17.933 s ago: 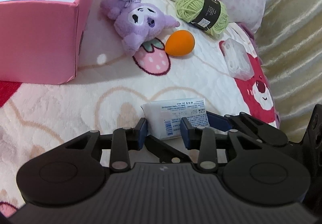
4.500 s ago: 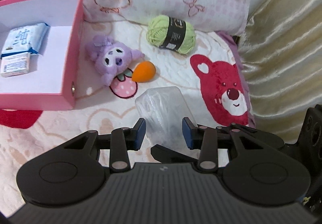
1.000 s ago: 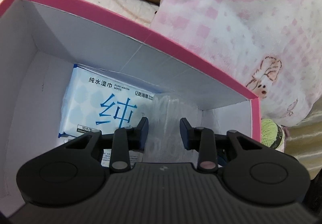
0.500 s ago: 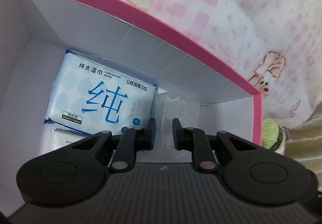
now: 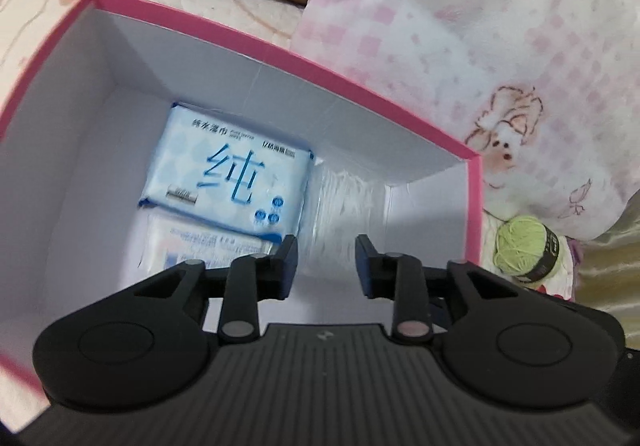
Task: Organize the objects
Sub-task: 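Raise the left tool out of the pink box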
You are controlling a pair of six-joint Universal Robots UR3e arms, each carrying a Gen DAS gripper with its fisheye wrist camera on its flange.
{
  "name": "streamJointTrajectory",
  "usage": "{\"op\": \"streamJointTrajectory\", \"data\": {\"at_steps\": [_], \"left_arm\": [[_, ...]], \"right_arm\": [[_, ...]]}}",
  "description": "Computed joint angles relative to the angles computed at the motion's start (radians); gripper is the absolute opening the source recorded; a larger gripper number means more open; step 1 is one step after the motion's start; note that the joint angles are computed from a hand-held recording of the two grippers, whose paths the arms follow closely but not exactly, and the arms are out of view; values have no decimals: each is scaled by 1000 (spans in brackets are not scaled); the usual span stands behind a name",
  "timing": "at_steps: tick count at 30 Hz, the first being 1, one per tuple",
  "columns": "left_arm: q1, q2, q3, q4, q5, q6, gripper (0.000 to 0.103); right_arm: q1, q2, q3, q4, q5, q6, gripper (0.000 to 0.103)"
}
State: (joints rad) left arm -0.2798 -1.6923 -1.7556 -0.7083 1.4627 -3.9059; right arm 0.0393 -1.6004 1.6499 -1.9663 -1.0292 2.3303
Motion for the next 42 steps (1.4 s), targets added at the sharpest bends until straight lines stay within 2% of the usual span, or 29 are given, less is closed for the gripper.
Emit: {"op": "streamJointTrajectory", "data": {"at_steps": [5,6,8,12,15,20,23,31,37,42], "left_arm": [[-1,163,23,-224,59,79,45],[-20,148,54,-250,81,75,49],[-57,175,157,-408,130,76,54],[-117,205,271,-562,187,59,64],[-151,233,326,-640,211,34,66],[-227,218,469,-790,276,13,68],[-263,219,523,-839,282,-10,72],[-381,193,656,-940,330,-87,78],[-458,124,772,-989,335,-111,81],[-522,52,851,-996,351,-128,84]], "right_arm": [[-12,-14,-42,52,1,-5,50],[-16,-10,-54,65,10,0,52],[-32,-27,-48,82,28,15,57],[-76,-87,-81,191,59,-24,62],[-97,-132,-83,237,68,-52,66],[-188,-239,-121,413,121,-126,84],[-244,-261,-162,510,148,-157,85],[-446,-321,-332,891,187,-413,85],[-667,-350,-470,1225,191,-700,85],[-842,-360,-540,1437,167,-917,85]]}}
